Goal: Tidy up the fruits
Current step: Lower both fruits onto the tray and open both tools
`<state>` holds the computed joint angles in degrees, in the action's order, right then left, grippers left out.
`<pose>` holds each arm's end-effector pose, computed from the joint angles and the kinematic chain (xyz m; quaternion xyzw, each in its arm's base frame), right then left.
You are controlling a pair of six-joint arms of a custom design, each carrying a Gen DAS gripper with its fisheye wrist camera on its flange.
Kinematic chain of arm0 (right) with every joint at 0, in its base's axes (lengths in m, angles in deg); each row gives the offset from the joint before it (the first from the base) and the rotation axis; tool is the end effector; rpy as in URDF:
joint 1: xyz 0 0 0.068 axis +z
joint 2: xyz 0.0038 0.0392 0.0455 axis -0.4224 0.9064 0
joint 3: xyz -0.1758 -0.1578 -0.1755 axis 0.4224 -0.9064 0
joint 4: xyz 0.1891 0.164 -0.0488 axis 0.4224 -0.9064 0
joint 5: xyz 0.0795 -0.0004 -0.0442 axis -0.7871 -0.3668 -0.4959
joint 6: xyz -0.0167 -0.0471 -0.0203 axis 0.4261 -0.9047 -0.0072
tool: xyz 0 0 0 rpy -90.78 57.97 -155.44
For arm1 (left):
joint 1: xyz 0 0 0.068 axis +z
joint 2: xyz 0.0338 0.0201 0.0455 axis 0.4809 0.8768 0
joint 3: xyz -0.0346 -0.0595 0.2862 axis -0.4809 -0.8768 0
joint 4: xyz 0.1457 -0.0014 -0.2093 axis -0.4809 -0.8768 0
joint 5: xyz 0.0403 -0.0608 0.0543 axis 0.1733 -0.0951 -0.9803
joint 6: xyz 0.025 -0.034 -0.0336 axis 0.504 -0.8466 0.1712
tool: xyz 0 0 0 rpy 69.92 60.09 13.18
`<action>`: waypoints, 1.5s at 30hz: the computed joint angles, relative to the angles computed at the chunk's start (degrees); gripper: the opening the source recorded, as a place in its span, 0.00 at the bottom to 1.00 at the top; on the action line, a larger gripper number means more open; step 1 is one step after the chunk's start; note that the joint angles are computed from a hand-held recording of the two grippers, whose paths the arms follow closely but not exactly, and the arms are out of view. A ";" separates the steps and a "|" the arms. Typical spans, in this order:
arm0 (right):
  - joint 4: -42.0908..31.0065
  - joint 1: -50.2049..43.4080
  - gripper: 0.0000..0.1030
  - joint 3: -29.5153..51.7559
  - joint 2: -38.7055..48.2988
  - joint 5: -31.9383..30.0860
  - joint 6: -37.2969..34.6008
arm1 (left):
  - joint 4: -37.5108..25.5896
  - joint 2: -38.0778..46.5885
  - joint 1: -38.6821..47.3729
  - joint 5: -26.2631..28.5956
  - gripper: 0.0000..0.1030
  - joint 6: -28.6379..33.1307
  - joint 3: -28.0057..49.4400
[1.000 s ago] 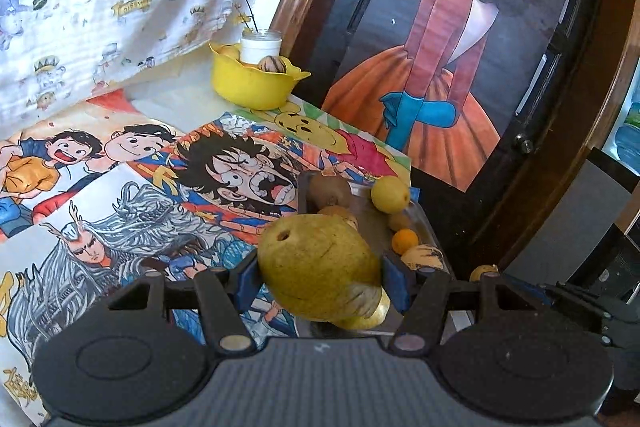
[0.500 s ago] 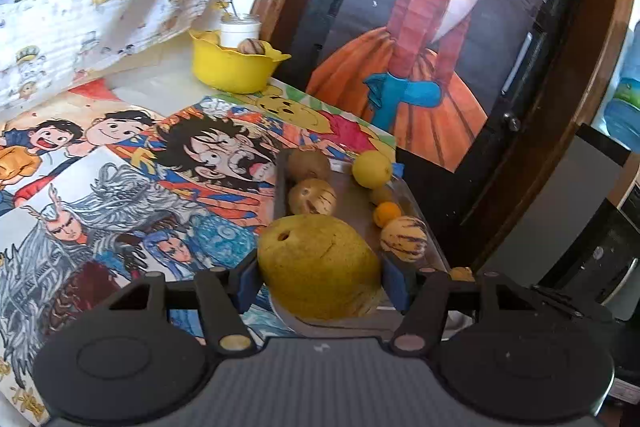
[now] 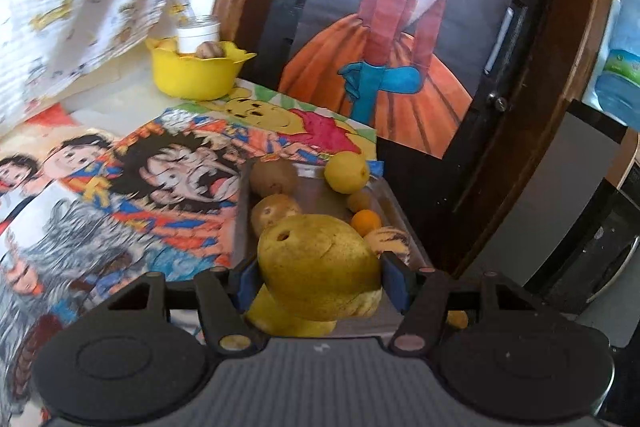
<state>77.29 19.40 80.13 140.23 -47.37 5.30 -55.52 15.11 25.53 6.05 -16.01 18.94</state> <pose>0.1829 0.1455 0.0914 0.0616 0.8657 -0.0229 0.4963 0.3118 -0.0385 0.1235 0.2035 0.8485 -0.2688 0.4079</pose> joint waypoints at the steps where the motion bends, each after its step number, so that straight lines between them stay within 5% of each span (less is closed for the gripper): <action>1: 0.47 -0.38 0.27 -0.26 0.23 -0.12 -0.22 | -0.02 0.58 -0.93 -0.50 0.64 0.15 0.83; 21: 5.62 -6.12 0.27 2.62 7.31 -3.57 -10.71 | -6.09 11.00 -9.42 -7.73 0.64 5.67 12.97; 26: 5.23 -5.70 0.28 3.12 7.75 -2.82 -11.22 | -13.72 13.42 -11.12 -10.96 0.62 8.11 17.58; 45: 3.45 -4.90 0.27 4.81 9.30 -1.68 -8.87 | -12.03 13.57 -11.62 -12.39 0.62 8.53 16.77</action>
<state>80.74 14.51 84.95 149.53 -49.05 -3.57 -67.56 28.67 13.91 -6.34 -7.48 35.71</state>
